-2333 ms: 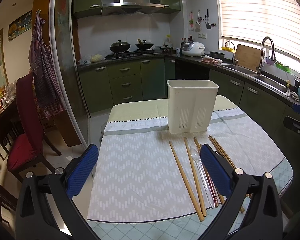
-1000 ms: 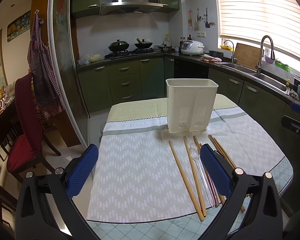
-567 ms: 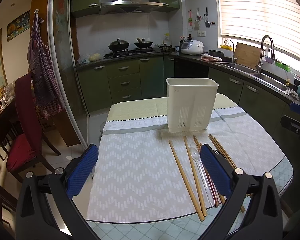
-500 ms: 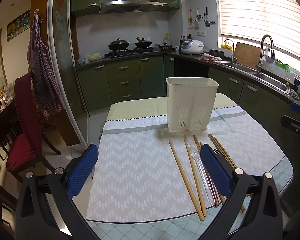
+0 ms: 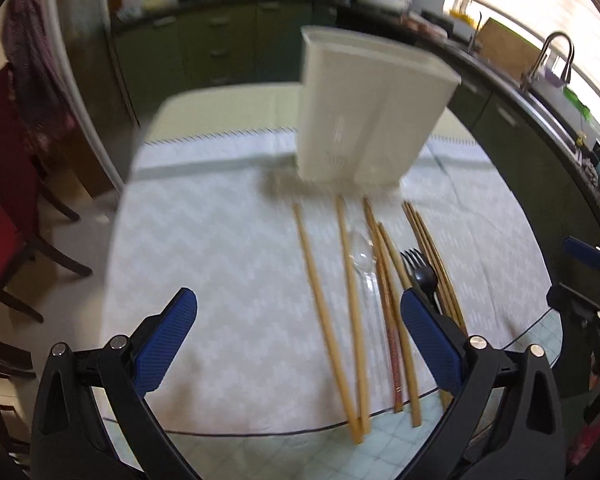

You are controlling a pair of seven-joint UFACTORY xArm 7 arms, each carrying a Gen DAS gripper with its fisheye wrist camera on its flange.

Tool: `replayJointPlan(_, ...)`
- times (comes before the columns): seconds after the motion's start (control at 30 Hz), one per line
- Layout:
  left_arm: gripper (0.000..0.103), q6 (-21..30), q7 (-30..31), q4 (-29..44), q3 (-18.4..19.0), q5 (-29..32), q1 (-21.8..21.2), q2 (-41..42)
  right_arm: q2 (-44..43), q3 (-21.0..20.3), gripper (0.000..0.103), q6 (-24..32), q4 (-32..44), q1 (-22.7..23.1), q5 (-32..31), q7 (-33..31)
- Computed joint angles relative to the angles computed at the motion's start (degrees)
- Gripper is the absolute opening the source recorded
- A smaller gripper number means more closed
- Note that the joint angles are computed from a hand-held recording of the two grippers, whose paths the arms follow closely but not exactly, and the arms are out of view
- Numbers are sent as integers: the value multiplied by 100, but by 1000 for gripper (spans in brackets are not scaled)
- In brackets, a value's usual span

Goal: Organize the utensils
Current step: 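Lower the left gripper onto the clear plastic spoon and close it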

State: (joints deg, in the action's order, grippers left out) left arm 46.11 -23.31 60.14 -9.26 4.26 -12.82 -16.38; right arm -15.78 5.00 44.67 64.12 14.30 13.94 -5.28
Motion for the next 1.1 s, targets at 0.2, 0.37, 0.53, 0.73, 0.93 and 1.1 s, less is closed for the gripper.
replayJointPlan(0.2,76,564,221,814,-7,-430,-240,830,238,10,95,278,273,-199,-382,392)
replayJointPlan(0.37,54,941,184,1270,32,-631,-323,1284,343,-75,65,549,386,-284,-302,400)
replayJointPlan(0.53,26,1197,142,1548,61,-915,-375,1617,317,-124,65,555,292,-313,-158,237)
replayJointPlan(0.73,14,1301,-44,1697,62,-824,-432,1836,272,-156,65,590,221,-321,-8,81)
replayJointPlan(0.93,14,1362,-178,1870,80,-697,-465,2071,198,-162,66,545,152,-339,38,25)
replayJointPlan(1.1,13,1413,-235,2100,79,-630,-525,2370,170,-159,67,559,134,-339,36,6)
